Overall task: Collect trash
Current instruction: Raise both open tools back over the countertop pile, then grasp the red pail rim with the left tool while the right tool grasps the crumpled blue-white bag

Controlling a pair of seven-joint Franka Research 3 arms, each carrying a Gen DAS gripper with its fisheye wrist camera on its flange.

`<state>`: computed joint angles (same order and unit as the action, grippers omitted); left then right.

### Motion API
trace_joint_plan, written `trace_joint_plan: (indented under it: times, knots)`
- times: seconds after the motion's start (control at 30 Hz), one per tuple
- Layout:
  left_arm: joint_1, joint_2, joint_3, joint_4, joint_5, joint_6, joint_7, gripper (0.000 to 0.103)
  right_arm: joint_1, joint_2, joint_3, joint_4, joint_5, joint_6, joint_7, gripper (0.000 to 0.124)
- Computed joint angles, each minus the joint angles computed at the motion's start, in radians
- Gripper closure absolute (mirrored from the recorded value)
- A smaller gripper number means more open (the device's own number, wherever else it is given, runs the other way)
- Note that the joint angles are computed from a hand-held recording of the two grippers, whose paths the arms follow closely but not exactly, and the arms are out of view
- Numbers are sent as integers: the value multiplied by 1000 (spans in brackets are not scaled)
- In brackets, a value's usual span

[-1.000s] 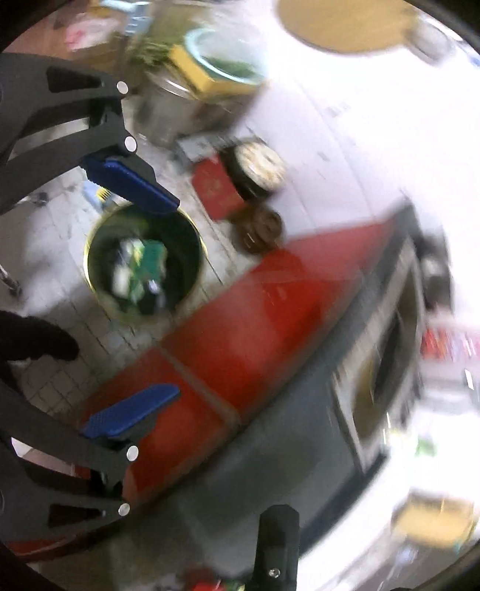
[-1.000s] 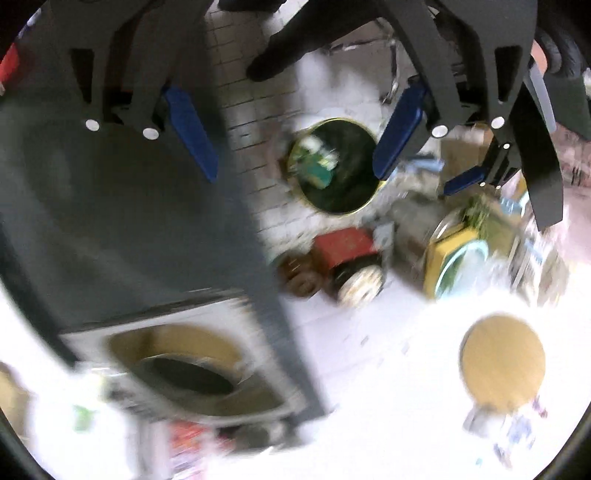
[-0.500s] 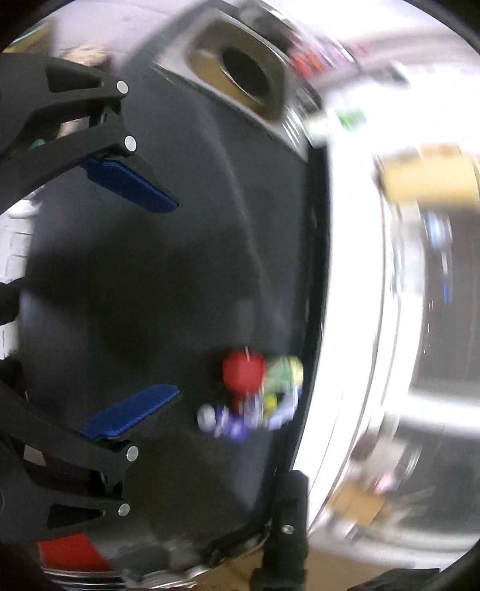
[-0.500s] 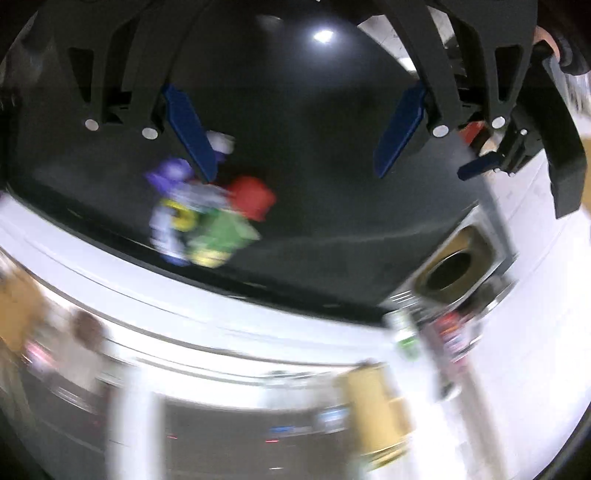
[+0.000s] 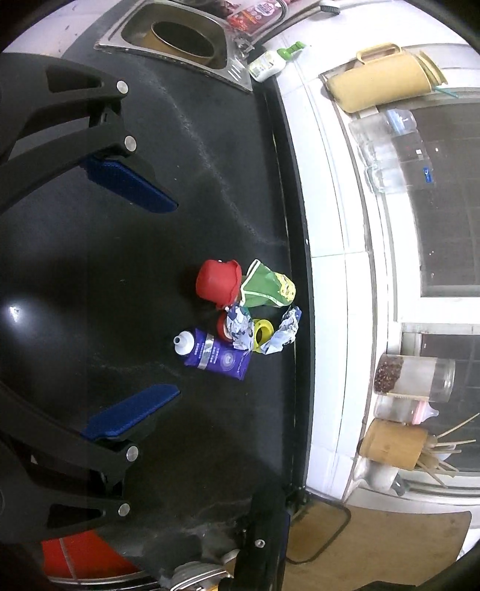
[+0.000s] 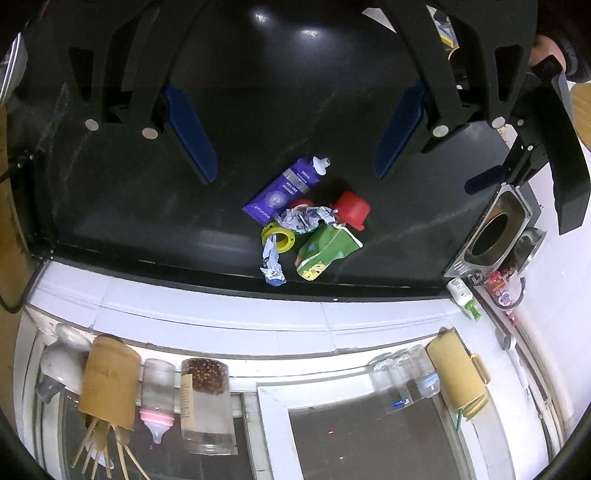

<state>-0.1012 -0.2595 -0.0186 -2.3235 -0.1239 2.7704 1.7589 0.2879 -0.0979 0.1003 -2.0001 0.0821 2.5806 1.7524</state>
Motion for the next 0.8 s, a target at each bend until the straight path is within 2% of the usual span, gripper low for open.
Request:
trace_joint_plan:
  times: [0.2,0.43,0.53,0.67,0.8]
  knots:
    - [25,65,-16,47,35,-8,-31,12,5,64,-8,64,15,-14,-37,40]
    - [70,233,-48,150,78,-3,-41,12,8,226,-31,206,10,-50,-69,40]
    - [93,311,-69,204,40,8,0,12,9,334,-43,307,17,-81,-88,40]
    - [122,420,-99,290,72,0,26,12,11,473,-58,453,24,-130,-111,40]
    - [151,515,-133,370,78,-14,64,12,10,650,-70,674,32,-221,-129,40]
